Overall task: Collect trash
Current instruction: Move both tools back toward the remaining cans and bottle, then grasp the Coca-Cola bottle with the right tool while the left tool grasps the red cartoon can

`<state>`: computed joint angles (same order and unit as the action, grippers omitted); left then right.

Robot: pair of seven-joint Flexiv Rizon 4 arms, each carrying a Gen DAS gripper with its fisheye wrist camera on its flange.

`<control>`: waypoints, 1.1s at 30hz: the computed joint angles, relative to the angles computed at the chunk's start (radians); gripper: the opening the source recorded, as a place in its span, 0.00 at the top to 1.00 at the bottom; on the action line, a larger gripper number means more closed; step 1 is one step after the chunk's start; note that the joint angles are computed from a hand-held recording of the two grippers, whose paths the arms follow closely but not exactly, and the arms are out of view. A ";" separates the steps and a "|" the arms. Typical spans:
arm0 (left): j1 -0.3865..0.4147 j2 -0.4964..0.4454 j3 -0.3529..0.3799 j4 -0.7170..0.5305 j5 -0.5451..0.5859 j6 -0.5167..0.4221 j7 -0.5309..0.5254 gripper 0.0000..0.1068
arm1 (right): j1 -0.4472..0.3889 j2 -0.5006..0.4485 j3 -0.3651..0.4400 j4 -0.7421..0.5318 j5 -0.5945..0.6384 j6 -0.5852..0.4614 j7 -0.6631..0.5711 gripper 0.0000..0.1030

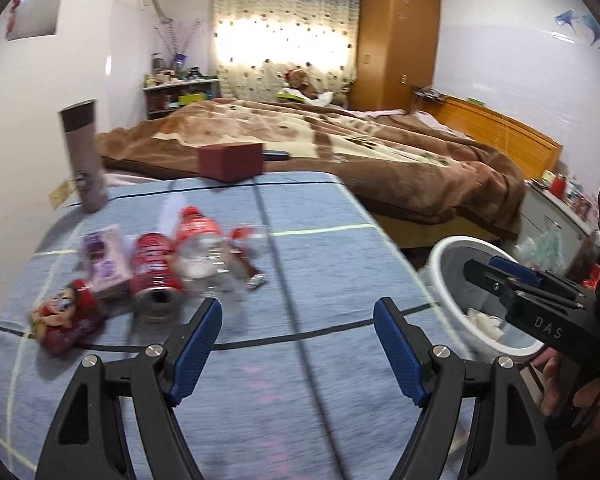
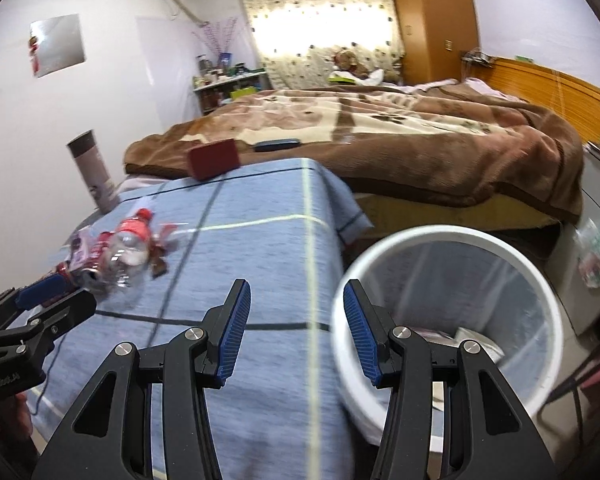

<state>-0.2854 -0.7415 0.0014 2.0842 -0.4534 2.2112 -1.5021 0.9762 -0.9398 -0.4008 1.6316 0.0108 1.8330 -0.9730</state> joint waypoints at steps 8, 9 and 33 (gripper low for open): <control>0.077 0.043 0.017 0.102 0.013 0.051 -0.048 0.25 | -0.042 -0.020 0.094 -0.098 -0.085 -0.023 -0.040 0.51; 0.080 0.047 0.022 0.113 0.009 0.055 -0.051 0.25 | -0.053 -0.023 0.111 -0.113 -0.100 -0.028 -0.045 0.51; 0.284 0.053 0.055 0.147 0.100 -0.046 -0.050 0.25 | -0.249 -0.186 0.494 -0.515 -0.381 -0.360 -0.113 0.51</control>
<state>-0.0011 -0.6888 0.0563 2.2315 -0.3532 2.1652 -1.5517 0.7276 -1.1255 0.0934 1.1162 -0.3701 1.4733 -1.0860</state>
